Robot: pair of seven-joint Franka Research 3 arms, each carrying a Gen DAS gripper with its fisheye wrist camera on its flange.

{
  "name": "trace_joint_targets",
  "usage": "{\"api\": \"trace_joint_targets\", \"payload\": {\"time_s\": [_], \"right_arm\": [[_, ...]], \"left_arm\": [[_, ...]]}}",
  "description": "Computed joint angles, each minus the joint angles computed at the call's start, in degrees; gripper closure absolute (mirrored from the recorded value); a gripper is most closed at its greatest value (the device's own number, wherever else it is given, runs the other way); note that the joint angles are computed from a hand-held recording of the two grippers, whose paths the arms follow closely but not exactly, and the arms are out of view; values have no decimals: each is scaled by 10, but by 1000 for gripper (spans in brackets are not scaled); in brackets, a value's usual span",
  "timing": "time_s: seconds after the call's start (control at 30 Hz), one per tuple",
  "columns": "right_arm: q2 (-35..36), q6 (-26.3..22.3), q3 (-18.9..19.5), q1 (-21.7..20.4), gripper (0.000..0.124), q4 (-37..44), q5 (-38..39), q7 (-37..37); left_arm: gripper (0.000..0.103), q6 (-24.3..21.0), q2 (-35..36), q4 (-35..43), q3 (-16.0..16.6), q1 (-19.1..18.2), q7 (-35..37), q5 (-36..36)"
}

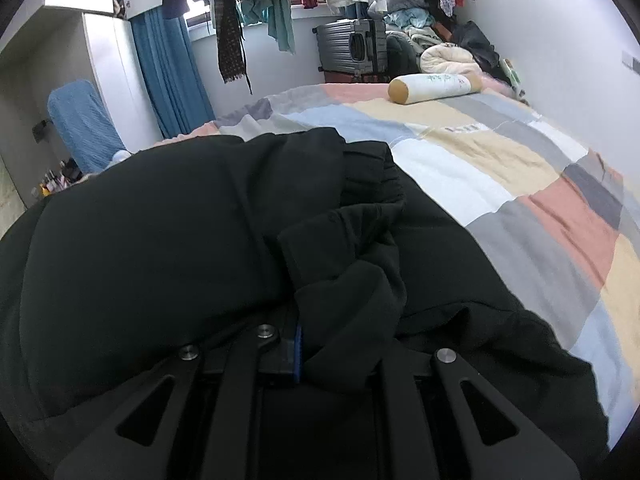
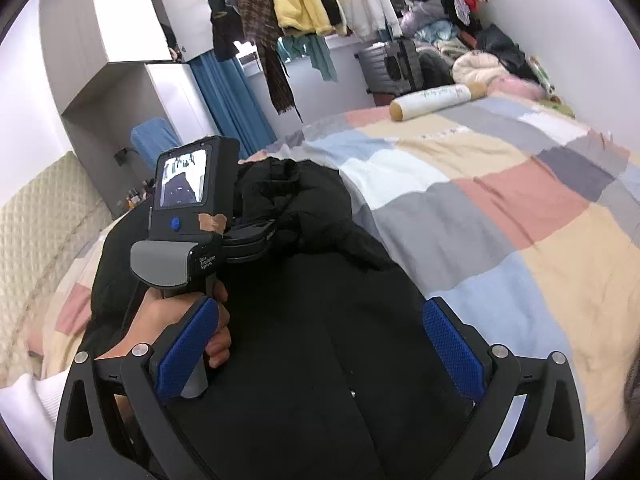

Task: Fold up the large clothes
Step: 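Fold the held sleeve across the jacket front with the left gripper, then grasp the jacket hood with the right gripper while the left gripper releases the sleeve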

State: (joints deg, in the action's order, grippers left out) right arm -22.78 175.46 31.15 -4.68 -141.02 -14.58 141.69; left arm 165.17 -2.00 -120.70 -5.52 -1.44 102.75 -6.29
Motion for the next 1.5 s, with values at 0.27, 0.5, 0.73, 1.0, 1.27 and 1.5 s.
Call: {"api": "trace_joint_targets", "payload": {"time_s": [0.27,0.5,0.73,1.0,1.27,1.5], "right_arm": [[0,-1,16,-17,21,3,-17,18],[-16,9,36,-23,21,2,-24,10],[-18,21,65,-30,21,13,-26,-14],[22,59,22,31,21,27,38,-71],[133,50,22,33,21,105,37,-91],[273,2,-16,51,32,226,-110,8]], "left_arm": [[86,-61,-69,-33,37,-24,130,-148],[22,-121,-155,-83,78,-42,169,-189],[0,-97,-239,-140,137,-60,221,-215],[0,-44,-282,-201,178,36,198,-107],[0,-10,-179,-177,181,122,127,-21],[0,-23,-100,-151,152,172,87,26]]}}
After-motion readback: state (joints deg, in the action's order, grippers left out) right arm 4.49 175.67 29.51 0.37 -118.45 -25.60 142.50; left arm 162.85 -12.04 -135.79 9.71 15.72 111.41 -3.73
